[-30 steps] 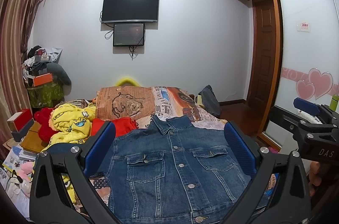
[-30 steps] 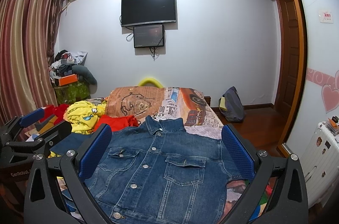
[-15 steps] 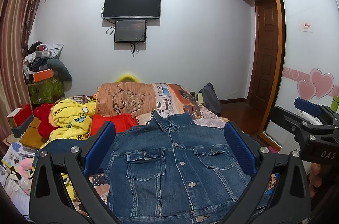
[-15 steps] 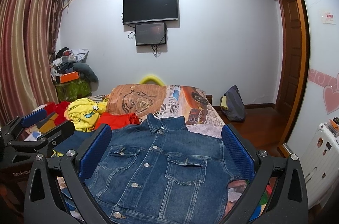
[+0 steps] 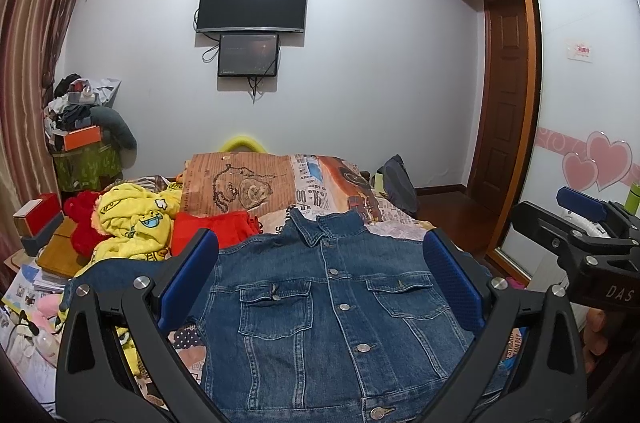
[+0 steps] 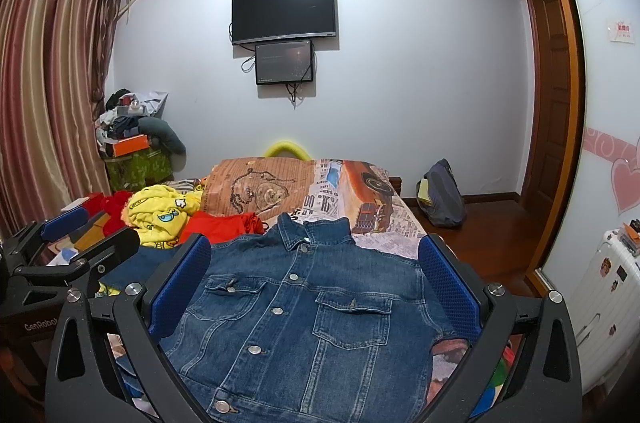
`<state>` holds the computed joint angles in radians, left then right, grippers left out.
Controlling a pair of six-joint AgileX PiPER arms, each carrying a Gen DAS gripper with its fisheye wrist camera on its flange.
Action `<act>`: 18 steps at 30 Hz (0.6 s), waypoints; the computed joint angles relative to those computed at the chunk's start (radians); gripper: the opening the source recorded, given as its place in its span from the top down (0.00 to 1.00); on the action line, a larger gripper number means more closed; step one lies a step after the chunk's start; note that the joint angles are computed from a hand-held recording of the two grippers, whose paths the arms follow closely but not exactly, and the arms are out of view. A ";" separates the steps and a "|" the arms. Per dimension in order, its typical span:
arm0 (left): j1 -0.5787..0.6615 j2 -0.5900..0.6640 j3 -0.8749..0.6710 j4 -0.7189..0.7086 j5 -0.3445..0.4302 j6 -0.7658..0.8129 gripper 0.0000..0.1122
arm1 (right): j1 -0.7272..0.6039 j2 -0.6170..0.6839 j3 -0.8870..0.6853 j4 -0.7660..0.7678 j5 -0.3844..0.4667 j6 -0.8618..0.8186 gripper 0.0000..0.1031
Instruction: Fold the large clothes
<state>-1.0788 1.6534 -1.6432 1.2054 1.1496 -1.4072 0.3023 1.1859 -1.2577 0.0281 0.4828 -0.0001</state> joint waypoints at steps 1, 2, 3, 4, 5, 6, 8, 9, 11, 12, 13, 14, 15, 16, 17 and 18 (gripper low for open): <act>-0.001 0.000 0.000 0.000 0.001 -0.002 0.08 | 0.000 0.000 0.000 -0.001 0.001 0.002 0.00; 0.000 -0.003 0.007 0.001 0.000 -0.006 0.08 | 0.000 0.000 0.000 0.000 0.000 0.001 0.00; 0.001 -0.003 0.007 0.000 -0.001 -0.007 0.08 | -0.001 0.001 -0.001 0.002 0.001 -0.002 0.00; 0.001 -0.003 0.008 0.000 -0.001 -0.008 0.08 | -0.001 0.000 0.000 0.004 0.001 -0.003 0.00; 0.001 -0.004 0.010 0.000 -0.001 -0.010 0.08 | -0.001 0.000 0.001 0.004 0.000 -0.003 0.00; 0.004 -0.006 0.011 -0.002 -0.003 -0.009 0.08 | -0.001 0.000 0.001 0.005 0.000 -0.004 0.00; 0.009 -0.011 0.018 -0.004 -0.009 -0.011 0.08 | 0.003 0.003 0.000 -0.006 0.001 0.007 0.00; 0.012 -0.011 0.017 -0.006 -0.011 -0.010 0.08 | 0.003 0.008 -0.003 -0.005 0.002 0.005 0.00; 0.010 -0.008 0.013 -0.006 -0.007 -0.010 0.08 | 0.005 0.012 -0.003 -0.009 0.003 0.008 0.00; 0.010 -0.009 0.015 -0.004 -0.006 -0.011 0.08 | 0.005 0.015 -0.004 -0.009 0.004 0.009 0.00; 0.012 -0.010 0.018 -0.003 -0.007 -0.013 0.08 | 0.007 0.018 -0.004 -0.010 0.005 0.011 0.00; 0.014 -0.012 0.021 -0.003 -0.008 -0.015 0.08 | 0.007 0.023 -0.008 -0.010 0.007 0.011 0.00; 0.016 -0.014 0.025 -0.003 -0.009 -0.018 0.08 | 0.006 0.029 -0.013 -0.008 0.010 0.010 0.00; 0.020 -0.014 0.023 -0.006 -0.010 -0.017 0.08 | 0.007 0.035 -0.017 -0.008 0.012 0.010 0.00; 0.022 -0.013 0.022 -0.009 -0.010 -0.017 0.08 | 0.007 0.040 -0.022 -0.006 0.015 0.009 0.00; 0.026 -0.014 0.025 -0.012 -0.013 -0.017 0.08 | 0.008 0.046 -0.027 -0.007 0.018 0.010 0.00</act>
<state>-1.0527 1.6392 -1.6187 1.1933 1.1368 -1.4243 0.3099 1.2317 -1.2849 0.0212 0.5004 0.0103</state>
